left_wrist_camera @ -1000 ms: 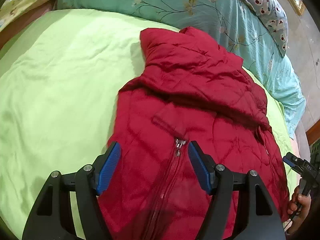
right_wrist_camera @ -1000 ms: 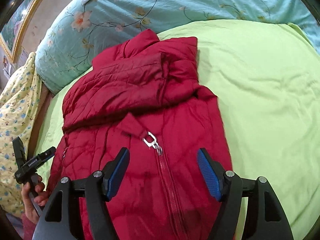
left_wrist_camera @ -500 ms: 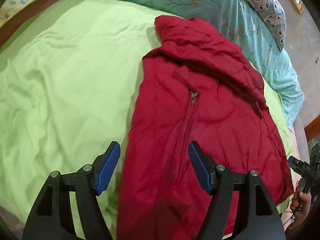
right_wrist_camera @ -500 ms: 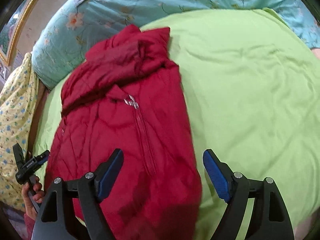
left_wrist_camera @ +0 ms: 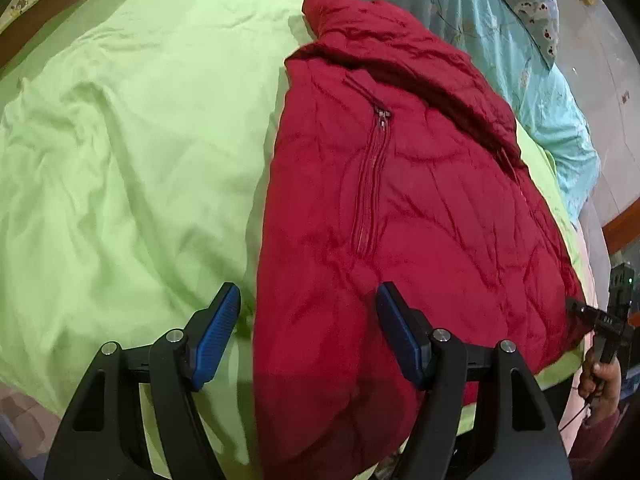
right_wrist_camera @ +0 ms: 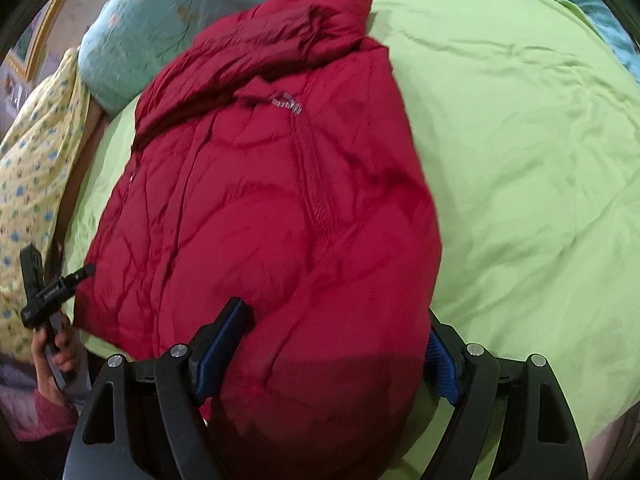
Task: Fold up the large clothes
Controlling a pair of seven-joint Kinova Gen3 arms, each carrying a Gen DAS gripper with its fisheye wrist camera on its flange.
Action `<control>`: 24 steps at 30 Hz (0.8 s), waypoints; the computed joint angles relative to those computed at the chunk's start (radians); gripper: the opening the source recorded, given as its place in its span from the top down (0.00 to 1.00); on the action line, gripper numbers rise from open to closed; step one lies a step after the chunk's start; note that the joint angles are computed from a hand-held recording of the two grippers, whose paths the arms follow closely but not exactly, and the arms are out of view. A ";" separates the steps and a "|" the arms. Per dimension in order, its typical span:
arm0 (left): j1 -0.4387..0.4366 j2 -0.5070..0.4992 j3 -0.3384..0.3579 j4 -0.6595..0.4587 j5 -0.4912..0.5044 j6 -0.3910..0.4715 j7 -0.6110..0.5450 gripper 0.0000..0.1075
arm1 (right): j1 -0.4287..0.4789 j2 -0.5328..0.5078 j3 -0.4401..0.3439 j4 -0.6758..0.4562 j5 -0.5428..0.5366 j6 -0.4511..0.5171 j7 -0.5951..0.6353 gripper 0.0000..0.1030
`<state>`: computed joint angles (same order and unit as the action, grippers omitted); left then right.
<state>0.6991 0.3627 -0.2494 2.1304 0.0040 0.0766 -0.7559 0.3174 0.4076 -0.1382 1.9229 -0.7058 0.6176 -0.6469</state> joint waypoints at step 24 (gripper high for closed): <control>0.075 -0.018 0.023 0.030 -0.014 -0.051 -0.094 0.73 | 0.056 -0.001 0.011 0.023 -0.092 0.068 0.164 0.58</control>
<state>0.7741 0.3445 -0.2266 2.1609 -0.0098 0.0252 -0.8500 0.3736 0.4065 -0.1277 1.9459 -0.7981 0.6856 -0.4830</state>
